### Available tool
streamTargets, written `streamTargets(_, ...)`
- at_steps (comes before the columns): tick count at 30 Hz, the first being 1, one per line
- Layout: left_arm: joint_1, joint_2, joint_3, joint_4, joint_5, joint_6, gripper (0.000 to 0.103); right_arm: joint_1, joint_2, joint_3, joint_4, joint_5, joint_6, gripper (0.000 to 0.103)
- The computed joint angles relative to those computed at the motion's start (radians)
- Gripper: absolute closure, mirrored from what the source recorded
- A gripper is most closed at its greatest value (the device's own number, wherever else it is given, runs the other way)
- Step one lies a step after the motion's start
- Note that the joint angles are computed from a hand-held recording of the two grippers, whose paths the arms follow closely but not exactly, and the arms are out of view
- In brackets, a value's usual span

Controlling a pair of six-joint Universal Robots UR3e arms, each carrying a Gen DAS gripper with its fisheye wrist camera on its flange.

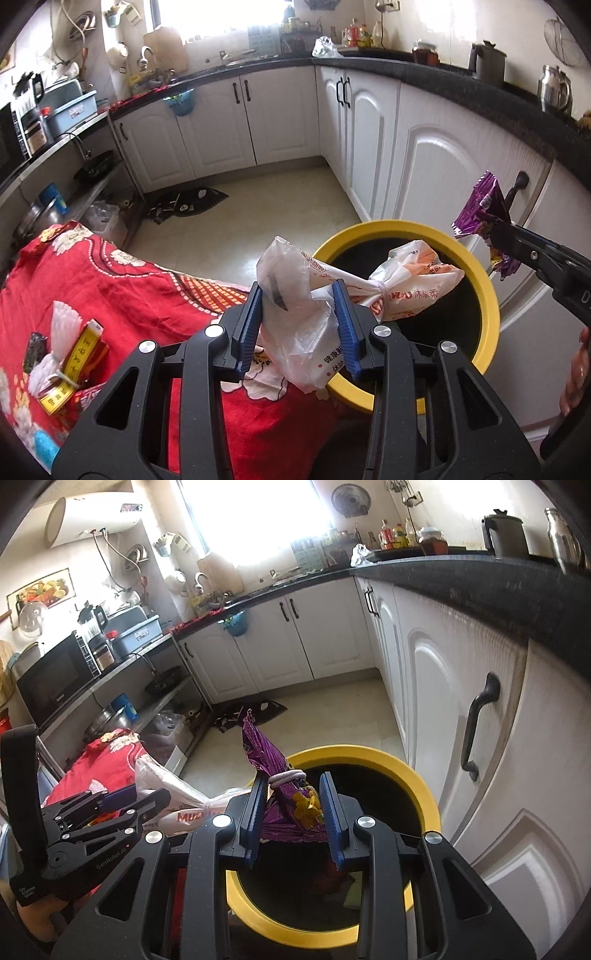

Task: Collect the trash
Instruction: 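Open both tools to drop the bag and wrapper into the bin, then move both tools back from the bin toward the bed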

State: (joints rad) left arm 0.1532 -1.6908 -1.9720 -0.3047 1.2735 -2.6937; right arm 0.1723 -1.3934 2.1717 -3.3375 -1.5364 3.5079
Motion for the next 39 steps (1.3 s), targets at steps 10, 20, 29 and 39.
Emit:
streamTargets(10, -0.037, -0.062, 0.026, -0.01, 0.028, -0.021, 0.063, -0.037, 0.061, -0.006, -0.021, 0.044, 0.016, 0.071)
streamTargets(20, 0.02, -0.019, 0.007, -0.044, -0.015, -0.051, 0.031, 0.0, 0.056, -0.01, 0.009, -0.037, 0.032, 0.048)
streamTargets(29, 0.13, 0.082, -0.028, -0.09, -0.081, -0.064, 0.011, 0.102, 0.032, -0.055, 0.044, -0.154, 0.027, 0.032)
streamTargets(39, 0.308, 0.232, -0.071, -0.151, -0.196, -0.048, 0.011, 0.165, 0.003, -0.099, 0.066, -0.19, 0.024, 0.024)
